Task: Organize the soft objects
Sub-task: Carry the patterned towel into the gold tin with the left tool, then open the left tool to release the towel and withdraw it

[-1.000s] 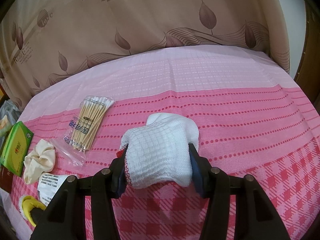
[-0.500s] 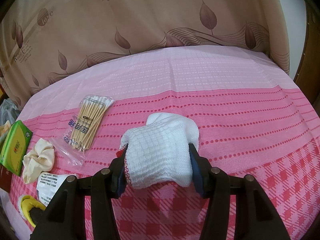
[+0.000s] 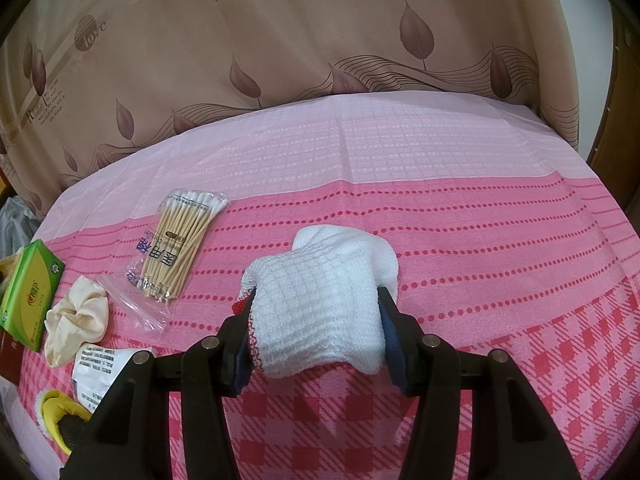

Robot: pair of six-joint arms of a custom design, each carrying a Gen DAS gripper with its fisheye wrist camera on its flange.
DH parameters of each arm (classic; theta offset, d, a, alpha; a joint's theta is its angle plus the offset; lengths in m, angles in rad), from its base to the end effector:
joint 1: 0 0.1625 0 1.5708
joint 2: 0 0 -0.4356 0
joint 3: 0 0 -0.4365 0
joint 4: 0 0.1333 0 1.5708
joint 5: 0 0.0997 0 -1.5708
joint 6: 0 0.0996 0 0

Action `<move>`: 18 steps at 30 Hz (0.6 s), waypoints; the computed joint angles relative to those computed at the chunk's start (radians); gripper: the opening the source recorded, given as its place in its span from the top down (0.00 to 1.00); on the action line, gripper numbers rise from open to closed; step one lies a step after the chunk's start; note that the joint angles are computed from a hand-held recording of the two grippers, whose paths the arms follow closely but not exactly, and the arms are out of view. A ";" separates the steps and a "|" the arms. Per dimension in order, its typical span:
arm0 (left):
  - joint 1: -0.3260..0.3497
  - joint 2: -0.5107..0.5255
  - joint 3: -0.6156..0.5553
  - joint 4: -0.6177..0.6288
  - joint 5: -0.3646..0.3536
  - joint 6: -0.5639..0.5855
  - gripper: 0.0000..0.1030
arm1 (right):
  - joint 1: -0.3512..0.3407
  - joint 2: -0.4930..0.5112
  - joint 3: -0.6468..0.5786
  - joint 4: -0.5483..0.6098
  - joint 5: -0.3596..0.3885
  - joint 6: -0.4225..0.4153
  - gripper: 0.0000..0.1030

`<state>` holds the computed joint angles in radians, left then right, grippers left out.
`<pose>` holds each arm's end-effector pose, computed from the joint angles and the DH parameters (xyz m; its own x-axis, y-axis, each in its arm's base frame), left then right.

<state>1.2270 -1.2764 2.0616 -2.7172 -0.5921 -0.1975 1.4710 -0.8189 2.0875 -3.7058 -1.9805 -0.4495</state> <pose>0.0186 -0.5887 0.2540 -0.6740 -0.2591 -0.6918 0.1867 0.8463 -0.4988 0.0372 -0.5681 0.0808 -0.8228 0.0744 0.5634 -0.3253 0.7513 -0.5742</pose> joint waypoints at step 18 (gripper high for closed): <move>-0.051 -0.074 0.064 0.006 0.019 -0.013 0.66 | 0.000 0.000 -0.003 0.000 -0.012 -0.011 0.50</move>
<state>1.1757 -1.3501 2.1257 -2.7110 -0.5732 -0.2101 1.4710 -0.8185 2.0846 -3.7061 -1.9929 -0.4610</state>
